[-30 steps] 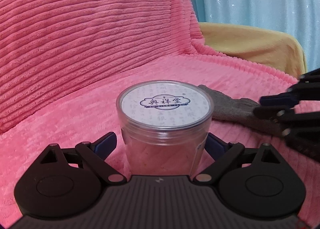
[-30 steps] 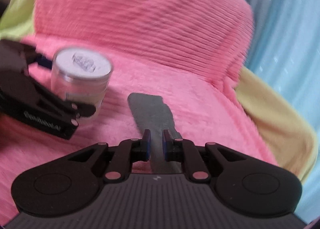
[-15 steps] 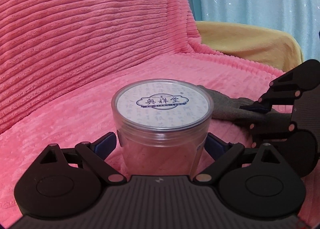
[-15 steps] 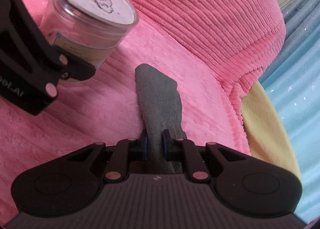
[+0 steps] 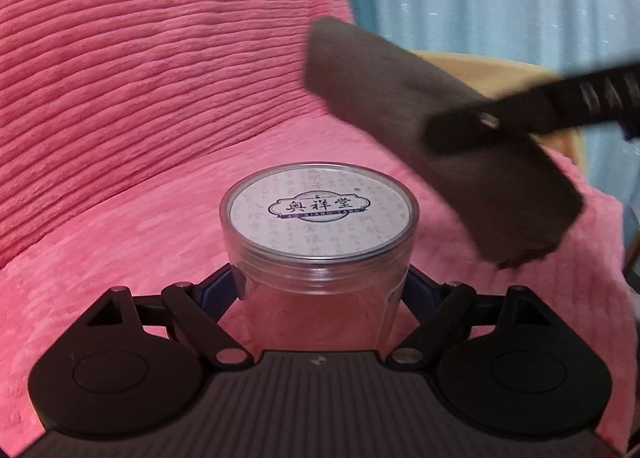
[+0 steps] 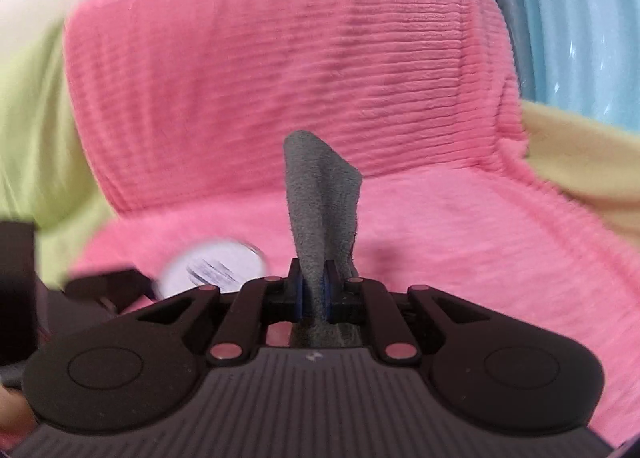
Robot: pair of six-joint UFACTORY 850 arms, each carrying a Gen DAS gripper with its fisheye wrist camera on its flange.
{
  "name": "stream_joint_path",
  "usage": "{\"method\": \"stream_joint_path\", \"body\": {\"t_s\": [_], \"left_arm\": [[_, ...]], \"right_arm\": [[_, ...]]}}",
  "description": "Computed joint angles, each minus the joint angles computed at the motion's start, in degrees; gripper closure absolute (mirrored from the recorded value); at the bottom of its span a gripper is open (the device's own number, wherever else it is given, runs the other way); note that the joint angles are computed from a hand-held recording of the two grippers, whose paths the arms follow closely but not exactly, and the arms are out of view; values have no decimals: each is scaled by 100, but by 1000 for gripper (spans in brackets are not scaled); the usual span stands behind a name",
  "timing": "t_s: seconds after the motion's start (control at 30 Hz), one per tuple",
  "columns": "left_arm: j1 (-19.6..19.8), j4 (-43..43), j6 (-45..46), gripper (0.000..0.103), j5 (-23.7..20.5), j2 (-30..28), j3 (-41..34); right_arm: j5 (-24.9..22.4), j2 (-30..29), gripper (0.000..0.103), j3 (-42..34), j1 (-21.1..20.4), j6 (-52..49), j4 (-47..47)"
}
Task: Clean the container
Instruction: 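Wipe the cloth across the jar lid with the right gripper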
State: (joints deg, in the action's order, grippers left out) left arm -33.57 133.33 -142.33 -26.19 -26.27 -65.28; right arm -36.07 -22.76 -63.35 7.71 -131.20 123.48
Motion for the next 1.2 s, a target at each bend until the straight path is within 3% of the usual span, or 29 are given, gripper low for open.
{"method": "stream_joint_path", "body": {"t_s": [0.1,0.2,0.4,0.57,0.87,1.07,1.2], "left_arm": [[-26,166,104,18,101,-57,-69],[-40,116,160,18,121,-88,-101],[-107,-202,541,18,69,-149,-161],[-121,-202,464,18,65,-135,-145],[-155,-52,300,18,-32,-151,-100],[-188,-6,283,18,-75,-164,-83],[-187,120,133,18,-86,-139,-24]], "right_arm": [[-300,-51,96,-37,-18,176,-295],[-311,-81,96,-45,29,-216,-315],[-347,-119,95,-115,-46,-25,-1125],[-1000,-207,95,-285,-295,1492,-2314],[-1853,-630,96,-693,-344,2705,-2786],[-1564,-751,97,-734,-172,2206,-2017],[-1134,-676,97,-587,-150,1763,-1331]]}}
